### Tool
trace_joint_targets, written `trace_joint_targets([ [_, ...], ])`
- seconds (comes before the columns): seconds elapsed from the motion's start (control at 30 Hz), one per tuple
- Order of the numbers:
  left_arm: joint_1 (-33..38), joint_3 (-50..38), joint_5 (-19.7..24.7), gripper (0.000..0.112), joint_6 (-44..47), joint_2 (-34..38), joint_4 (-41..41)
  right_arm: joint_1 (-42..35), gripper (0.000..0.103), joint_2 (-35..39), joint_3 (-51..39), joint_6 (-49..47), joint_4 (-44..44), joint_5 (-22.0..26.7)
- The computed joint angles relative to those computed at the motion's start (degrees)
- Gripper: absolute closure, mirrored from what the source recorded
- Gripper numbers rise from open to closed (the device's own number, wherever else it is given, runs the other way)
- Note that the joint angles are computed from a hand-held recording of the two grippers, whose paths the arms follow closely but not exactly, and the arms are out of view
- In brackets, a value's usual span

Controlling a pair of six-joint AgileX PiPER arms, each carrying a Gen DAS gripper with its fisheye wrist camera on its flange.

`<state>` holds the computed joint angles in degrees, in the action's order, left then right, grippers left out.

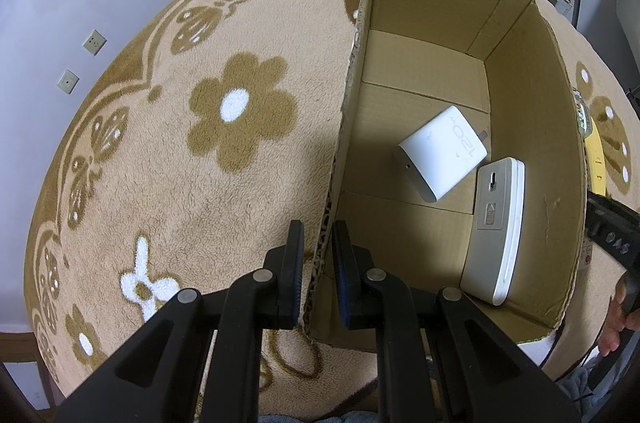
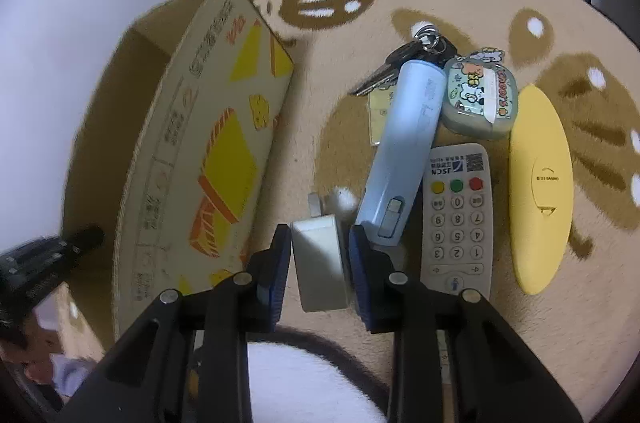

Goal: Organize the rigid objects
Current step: 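Grasp the small white plug adapter with the right gripper, then carry the white plug adapter over the box and release it inside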

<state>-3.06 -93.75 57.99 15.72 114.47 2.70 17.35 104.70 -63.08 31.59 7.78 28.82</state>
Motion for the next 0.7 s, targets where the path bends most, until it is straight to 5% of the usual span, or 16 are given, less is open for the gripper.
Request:
trace_joint_targets([
  [0.33, 0.22, -0.37, 0.56, 0.098, 0.2, 0.07, -0.71, 5.8, 0.079, 3.3, -5.89, 15.29, -16.56, 6.77],
  [0.7, 0.09, -0.09, 0.42, 0.098, 0.18, -0.11, -0.42, 10.01, 0.079, -5.85, -2.78, 40.92, -42.24, 3.51],
])
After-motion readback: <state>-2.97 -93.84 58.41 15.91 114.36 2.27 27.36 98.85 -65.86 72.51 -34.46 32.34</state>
